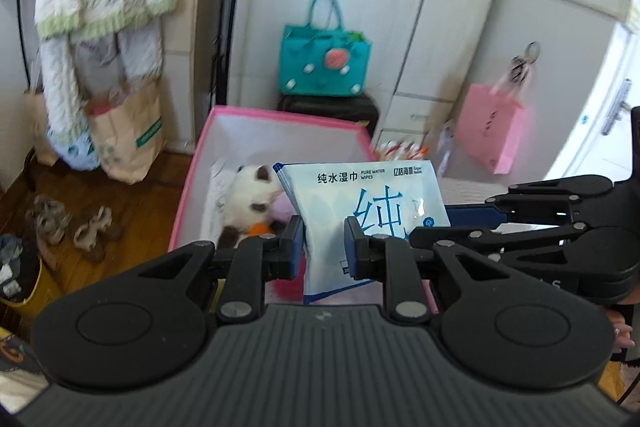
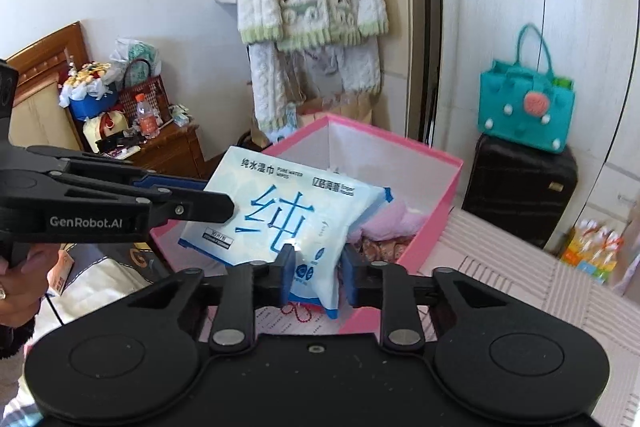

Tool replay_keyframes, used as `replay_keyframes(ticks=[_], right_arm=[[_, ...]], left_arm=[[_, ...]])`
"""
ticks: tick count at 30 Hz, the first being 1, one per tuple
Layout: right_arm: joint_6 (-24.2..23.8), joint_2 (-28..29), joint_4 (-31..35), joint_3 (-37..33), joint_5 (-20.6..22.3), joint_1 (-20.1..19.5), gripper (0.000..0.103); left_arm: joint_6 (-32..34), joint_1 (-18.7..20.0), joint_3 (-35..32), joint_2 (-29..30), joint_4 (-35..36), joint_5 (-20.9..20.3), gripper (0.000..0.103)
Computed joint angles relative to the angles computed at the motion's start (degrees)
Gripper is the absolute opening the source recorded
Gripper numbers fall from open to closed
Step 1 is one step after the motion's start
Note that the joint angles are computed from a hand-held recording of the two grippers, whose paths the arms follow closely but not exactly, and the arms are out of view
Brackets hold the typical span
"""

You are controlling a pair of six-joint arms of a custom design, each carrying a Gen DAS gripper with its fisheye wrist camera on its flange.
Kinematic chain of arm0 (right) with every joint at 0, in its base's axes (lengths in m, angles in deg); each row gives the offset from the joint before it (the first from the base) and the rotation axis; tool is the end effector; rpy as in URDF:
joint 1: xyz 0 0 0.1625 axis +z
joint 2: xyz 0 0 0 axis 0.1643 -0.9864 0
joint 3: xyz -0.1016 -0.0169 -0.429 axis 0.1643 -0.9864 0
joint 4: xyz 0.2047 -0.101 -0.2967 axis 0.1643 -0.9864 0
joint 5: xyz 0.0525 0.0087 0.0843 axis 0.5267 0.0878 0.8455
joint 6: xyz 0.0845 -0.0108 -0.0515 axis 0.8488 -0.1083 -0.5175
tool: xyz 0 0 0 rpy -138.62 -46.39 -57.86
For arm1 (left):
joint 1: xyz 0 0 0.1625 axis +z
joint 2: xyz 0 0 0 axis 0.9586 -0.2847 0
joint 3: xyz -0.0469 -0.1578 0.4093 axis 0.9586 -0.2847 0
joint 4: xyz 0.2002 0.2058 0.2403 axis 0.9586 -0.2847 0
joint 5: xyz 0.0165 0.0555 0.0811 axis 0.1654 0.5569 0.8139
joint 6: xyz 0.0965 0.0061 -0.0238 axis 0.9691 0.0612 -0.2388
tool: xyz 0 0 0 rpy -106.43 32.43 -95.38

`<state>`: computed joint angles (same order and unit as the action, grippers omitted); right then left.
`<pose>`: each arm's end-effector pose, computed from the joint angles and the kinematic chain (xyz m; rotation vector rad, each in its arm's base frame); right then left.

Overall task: Organize soft objects
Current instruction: 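Lower the wipes pack into the box and open both grippers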

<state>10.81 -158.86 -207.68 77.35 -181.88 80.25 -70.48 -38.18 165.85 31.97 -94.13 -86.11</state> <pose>0.1032 -0.4622 0.3911 0.6270 -2.3379 0.9862 -0.4265 -0.5226 0.0715 1.0736 2.5740 -0.8106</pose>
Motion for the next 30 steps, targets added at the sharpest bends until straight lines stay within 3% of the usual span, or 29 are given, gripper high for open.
replay_keyframes(ticks=[14, 23, 30], right_arm=[[6.15, 9.25, 9.87, -8.66, -2.42, -1.78, 0.028], [3.98, 10.8, 8.23, -9.06, -4.99, -1.05, 0.028], [1.43, 11.16, 4.87, -8.58, -6.95, -0.87, 0.029]], left_arm=[[0.76, 3.76, -7.81, 3.82, 13.99, 5.07, 0.02], [4.62, 3.98, -9.25, 5.89, 15.28, 7.41, 0.021], [6.85, 3.02, -8.41, 7.16, 11.32, 9.36, 0.024]])
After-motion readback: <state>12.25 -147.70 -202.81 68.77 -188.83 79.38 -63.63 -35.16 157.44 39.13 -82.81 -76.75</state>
